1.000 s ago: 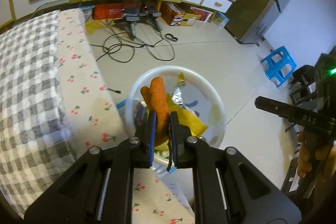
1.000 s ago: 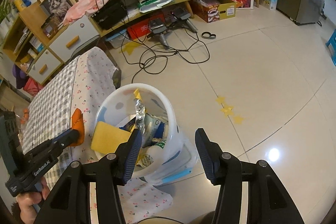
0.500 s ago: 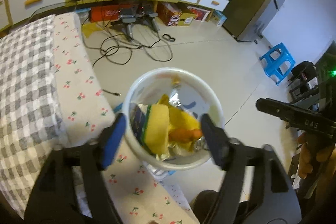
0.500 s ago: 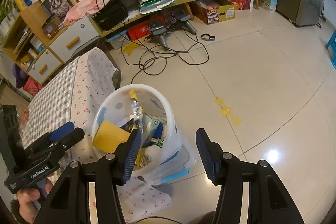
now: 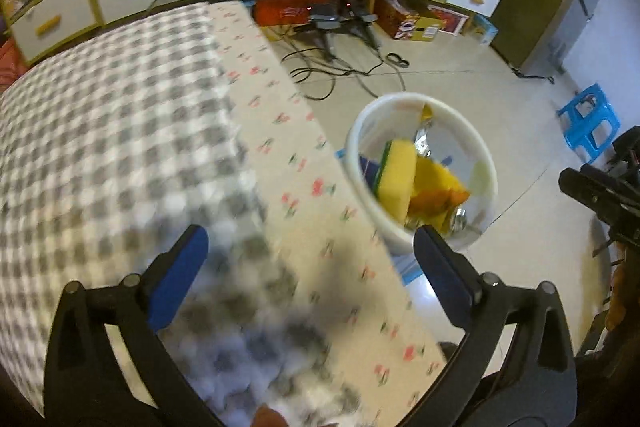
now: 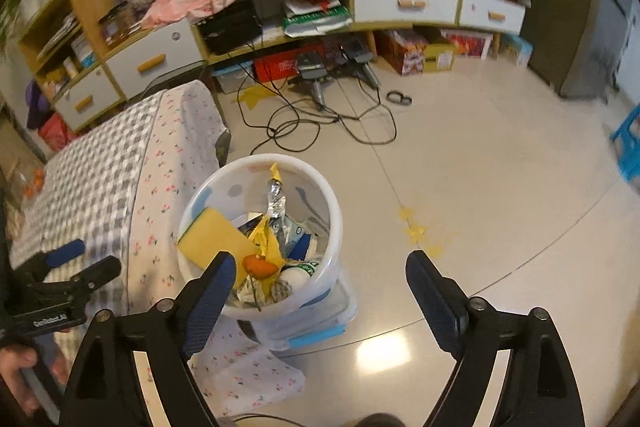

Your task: Collect trash

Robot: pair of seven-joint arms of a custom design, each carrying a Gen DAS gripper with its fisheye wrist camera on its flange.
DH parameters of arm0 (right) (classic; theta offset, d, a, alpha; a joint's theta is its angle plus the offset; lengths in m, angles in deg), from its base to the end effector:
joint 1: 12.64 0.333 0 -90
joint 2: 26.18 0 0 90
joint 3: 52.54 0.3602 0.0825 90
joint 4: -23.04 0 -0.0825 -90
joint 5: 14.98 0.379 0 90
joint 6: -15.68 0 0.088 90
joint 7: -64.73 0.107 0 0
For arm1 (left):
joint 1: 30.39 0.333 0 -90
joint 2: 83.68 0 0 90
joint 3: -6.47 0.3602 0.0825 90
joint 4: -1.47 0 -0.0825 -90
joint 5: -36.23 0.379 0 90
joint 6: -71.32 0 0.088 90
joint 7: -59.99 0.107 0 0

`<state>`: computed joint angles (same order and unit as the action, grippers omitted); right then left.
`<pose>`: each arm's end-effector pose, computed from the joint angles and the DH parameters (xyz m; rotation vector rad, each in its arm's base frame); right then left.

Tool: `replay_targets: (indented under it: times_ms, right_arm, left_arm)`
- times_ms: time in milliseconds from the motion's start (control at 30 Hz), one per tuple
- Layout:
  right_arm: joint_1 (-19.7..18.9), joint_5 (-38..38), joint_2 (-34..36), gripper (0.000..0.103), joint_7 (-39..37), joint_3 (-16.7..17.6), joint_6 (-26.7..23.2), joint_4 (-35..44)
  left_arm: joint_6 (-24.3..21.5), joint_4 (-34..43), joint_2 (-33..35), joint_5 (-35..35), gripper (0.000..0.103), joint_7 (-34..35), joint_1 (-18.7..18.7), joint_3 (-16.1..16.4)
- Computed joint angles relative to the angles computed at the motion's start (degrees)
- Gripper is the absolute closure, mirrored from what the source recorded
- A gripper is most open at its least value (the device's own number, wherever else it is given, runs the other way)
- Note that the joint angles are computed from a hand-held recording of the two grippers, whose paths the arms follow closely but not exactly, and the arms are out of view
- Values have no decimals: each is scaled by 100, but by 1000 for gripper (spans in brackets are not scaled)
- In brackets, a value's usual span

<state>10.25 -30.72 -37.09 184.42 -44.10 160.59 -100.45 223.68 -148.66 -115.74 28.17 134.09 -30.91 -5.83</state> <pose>0.4452 0.2810 0.5880 -2.0393 1.6436 -0.5074 0.3763 -0.0921 0.5326 -2.0811 1.7791 -0.7036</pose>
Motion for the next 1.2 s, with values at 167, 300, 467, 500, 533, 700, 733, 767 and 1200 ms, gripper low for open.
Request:
replay_targets:
  times_ms: [167, 300, 467, 500, 533, 700, 733, 767, 1200]
  right_arm:
    - [133, -653, -251, 1, 223, 334, -70, -252]
    - [450, -447, -440, 0, -1, 375, 66, -525]
    - [537, -749, -641, 0, 266, 601, 248, -818]
    - [548, -770, -675, 0, 368, 622, 324, -872]
    - [558, -776, -704, 0, 465, 633, 392, -911]
    - [509, -1046, -808, 0, 983, 770, 667, -1053]
    - [490, -1128, -815, 0, 1068, 799, 705, -1066]
    - [472, -1214, -821, 0, 1159, 832, 748, -1076]
    - [555, -1635, -759, 0, 1520, 913, 956, -1072]
  left_arm:
    - [-333, -456, -854, 355, 1, -418, 256, -303]
    - [-544, -744, -1489, 448, 1, -616, 219, -402]
    - [-860, -991, -2142, 525, 1, -844, 122, -536]
    - [-940, -1033, -2265, 529, 1, -893, 106, -554]
    - [-1016, -1076, -2385, 527, 1, -951, 94, -568]
    - [-1262, -1243, -2819, 552, 1, -1225, 118, -625]
    - [-1284, -1283, -2906, 553, 1, -1261, 118, -604]
    - [-1312, -1312, -2979, 556, 1, -1287, 124, -579]
    - [-1367, -1389, -3299, 522, 1, -1389, 182, -508]
